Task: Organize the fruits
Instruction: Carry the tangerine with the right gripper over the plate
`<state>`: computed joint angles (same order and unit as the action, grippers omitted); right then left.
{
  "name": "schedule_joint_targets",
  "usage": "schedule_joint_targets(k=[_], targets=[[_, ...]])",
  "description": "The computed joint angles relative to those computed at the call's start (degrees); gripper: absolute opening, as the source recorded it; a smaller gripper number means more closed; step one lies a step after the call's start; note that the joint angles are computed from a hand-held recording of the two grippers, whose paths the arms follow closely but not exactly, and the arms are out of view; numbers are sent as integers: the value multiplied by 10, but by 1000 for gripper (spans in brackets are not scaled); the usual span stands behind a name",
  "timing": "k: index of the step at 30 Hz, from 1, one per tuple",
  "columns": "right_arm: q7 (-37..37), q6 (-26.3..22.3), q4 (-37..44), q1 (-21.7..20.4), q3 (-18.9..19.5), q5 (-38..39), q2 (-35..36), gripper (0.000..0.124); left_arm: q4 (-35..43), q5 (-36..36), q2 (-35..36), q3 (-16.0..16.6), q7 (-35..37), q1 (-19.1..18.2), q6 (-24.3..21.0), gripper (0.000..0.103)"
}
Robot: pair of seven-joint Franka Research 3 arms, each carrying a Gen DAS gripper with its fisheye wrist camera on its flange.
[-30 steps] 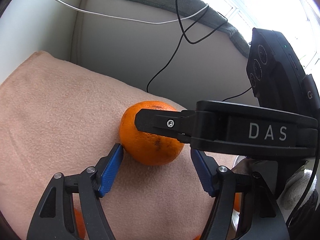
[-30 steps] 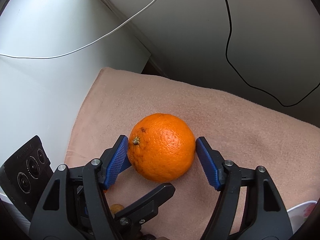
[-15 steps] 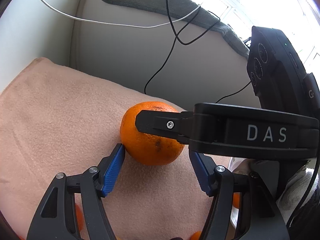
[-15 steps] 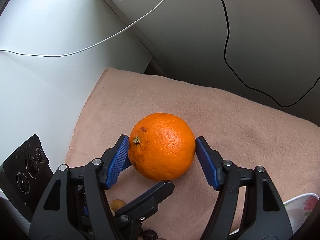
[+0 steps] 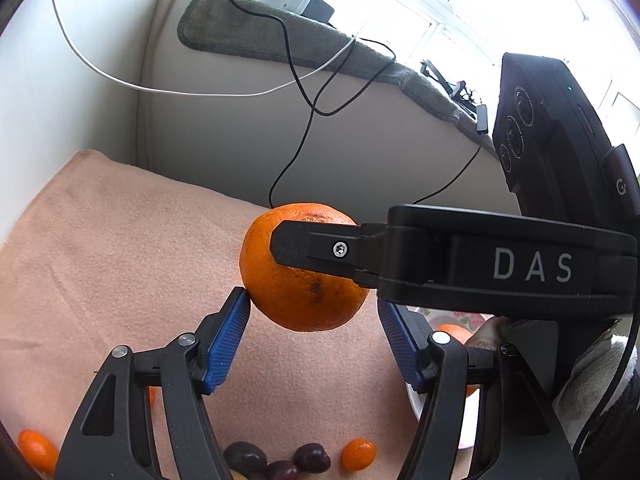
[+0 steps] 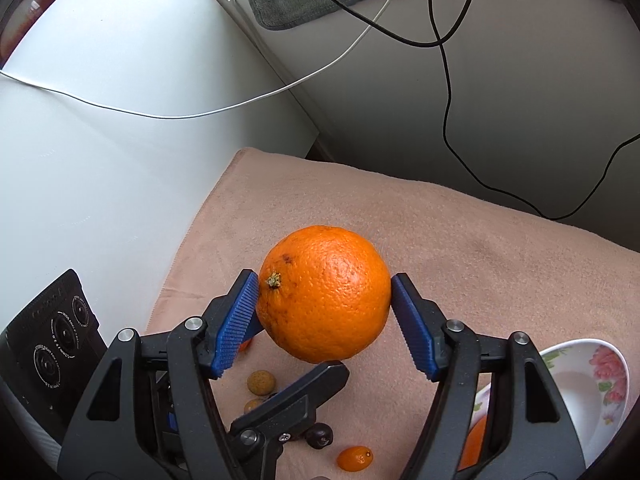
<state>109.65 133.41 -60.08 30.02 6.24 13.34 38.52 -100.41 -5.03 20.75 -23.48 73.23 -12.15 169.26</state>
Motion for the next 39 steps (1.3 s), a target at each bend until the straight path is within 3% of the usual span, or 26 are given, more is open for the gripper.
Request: schedule_joint_targets(k=[6, 19, 29, 39], targets=[[2, 56, -125, 3, -2, -5, -87, 71, -42, -11, -35, -15, 13, 5, 22, 65], [37, 155, -366, -14, 1, -18, -263, 71, -74, -7, -67, -30, 18, -28, 50, 65], [54, 209, -511, -45, 10, -2, -366, 71, -28, 19, -32, -37, 15, -66, 38, 65], [43, 234, -593, -73, 8, 40, -416, 71, 24, 38, 11, -43, 16, -99, 5, 65]])
